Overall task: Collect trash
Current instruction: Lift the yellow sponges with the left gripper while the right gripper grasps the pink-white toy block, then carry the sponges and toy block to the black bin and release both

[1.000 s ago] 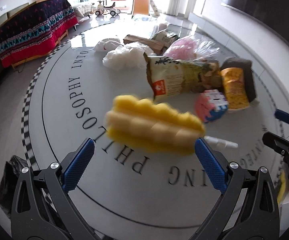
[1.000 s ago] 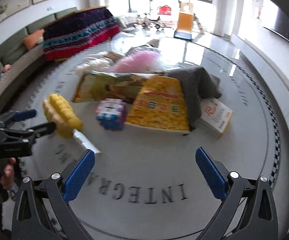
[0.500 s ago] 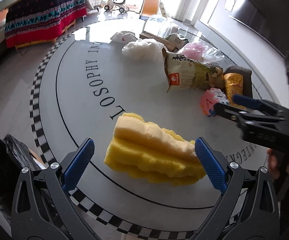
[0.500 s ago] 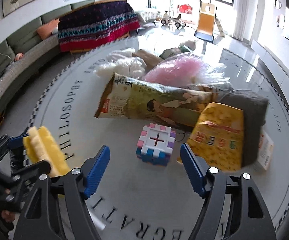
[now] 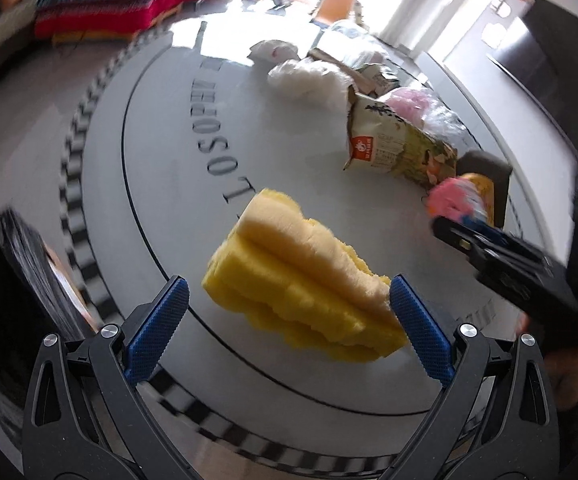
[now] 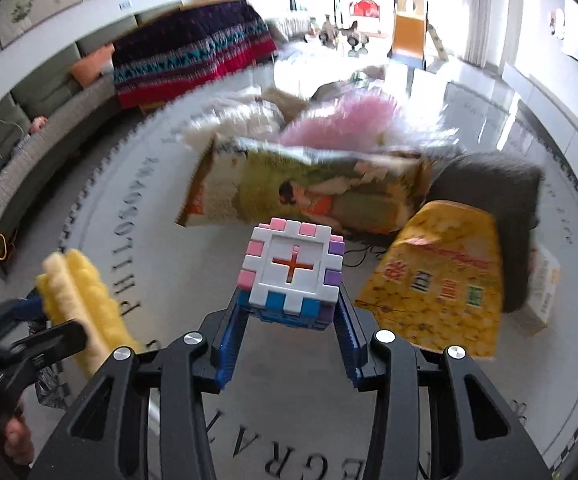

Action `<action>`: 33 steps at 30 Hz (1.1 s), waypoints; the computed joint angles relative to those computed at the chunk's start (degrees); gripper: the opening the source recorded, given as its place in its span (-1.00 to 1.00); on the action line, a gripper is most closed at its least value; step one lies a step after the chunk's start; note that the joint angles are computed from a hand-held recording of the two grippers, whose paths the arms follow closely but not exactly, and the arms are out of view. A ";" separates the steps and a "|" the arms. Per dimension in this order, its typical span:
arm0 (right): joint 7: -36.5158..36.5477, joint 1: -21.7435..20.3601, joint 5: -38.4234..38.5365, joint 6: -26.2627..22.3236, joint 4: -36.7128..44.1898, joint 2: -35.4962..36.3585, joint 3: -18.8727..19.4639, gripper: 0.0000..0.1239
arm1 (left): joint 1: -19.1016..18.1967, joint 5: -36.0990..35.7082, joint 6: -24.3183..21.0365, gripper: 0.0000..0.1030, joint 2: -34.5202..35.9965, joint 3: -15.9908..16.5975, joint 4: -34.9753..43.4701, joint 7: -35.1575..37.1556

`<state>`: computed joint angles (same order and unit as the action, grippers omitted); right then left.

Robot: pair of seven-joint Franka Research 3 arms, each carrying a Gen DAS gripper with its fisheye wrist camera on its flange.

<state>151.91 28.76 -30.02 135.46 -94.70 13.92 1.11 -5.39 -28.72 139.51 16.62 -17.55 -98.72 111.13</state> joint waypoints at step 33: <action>4.74 2.15 -10.80 -1.80 4.67 -0.40 3.48 -0.29 | -0.06 11.29 20.17 0.05 -4.30 -2.64 -6.84 -1.54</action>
<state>156.65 30.91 -40.82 133.66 -90.02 13.52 4.59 -5.45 -17.43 159.68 12.32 -20.19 -105.56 109.59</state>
